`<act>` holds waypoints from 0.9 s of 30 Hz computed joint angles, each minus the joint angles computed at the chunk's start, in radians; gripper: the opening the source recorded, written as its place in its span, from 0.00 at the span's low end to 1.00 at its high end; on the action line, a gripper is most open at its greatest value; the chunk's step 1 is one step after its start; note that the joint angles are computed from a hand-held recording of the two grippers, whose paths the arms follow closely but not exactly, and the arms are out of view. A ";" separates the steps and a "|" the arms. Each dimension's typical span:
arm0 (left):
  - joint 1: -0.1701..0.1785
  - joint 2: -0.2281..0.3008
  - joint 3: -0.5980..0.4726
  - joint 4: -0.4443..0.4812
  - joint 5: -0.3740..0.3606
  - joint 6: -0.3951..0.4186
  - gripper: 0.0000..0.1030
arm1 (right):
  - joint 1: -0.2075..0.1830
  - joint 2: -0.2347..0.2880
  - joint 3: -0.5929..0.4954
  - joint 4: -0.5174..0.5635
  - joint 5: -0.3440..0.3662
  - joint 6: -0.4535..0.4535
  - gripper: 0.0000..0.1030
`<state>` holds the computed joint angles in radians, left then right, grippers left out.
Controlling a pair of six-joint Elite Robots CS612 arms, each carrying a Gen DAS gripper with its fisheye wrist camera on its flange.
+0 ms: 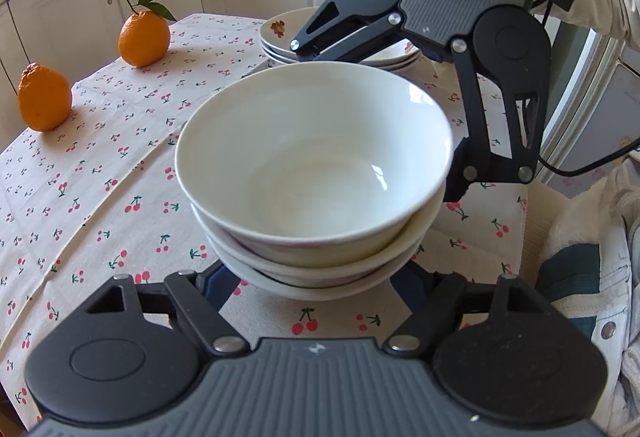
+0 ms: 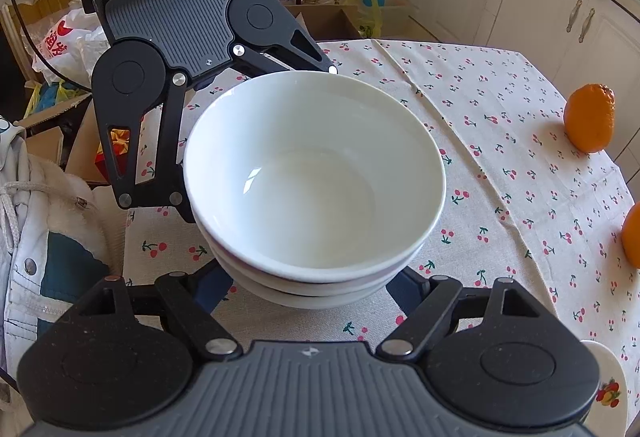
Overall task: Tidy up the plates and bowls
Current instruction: 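Lift the bowl stack with both grippers and carry it over the plate stack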
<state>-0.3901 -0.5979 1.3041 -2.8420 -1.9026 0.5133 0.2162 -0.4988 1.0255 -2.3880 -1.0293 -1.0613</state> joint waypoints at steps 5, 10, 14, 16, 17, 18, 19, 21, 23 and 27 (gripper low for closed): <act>0.001 0.002 -0.004 0.006 -0.005 0.007 0.78 | 0.001 0.001 -0.006 0.011 -0.006 0.000 0.83; 0.000 0.000 0.000 0.002 -0.001 0.020 0.79 | 0.003 0.000 -0.006 0.013 -0.014 -0.002 0.84; 0.001 -0.001 0.003 -0.006 -0.005 0.023 0.80 | 0.003 0.001 -0.013 0.026 -0.014 -0.002 0.84; 0.003 0.000 0.004 -0.014 -0.013 0.021 0.81 | 0.003 0.004 -0.017 0.033 -0.011 -0.001 0.85; 0.004 -0.001 0.006 -0.023 -0.016 0.018 0.82 | 0.003 0.005 -0.020 0.035 -0.009 0.000 0.86; 0.004 -0.001 0.007 -0.028 -0.022 0.017 0.83 | 0.002 0.006 -0.020 0.036 -0.007 0.001 0.86; 0.005 -0.001 0.005 -0.024 -0.024 0.017 0.83 | 0.003 0.005 -0.018 0.034 -0.007 -0.001 0.87; 0.007 0.002 -0.001 -0.014 -0.034 0.017 0.83 | 0.004 0.005 -0.017 0.027 -0.010 0.002 0.87; 0.007 0.002 -0.003 -0.013 -0.036 0.016 0.83 | 0.003 0.007 -0.023 0.037 -0.004 0.015 0.86; 0.007 0.003 -0.001 -0.017 -0.038 0.015 0.82 | 0.004 0.004 -0.019 0.035 -0.010 0.021 0.86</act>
<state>-0.3830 -0.5953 1.3030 -2.8594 -1.9407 0.5282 0.2202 -0.4951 1.0063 -2.3533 -1.0397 -1.0399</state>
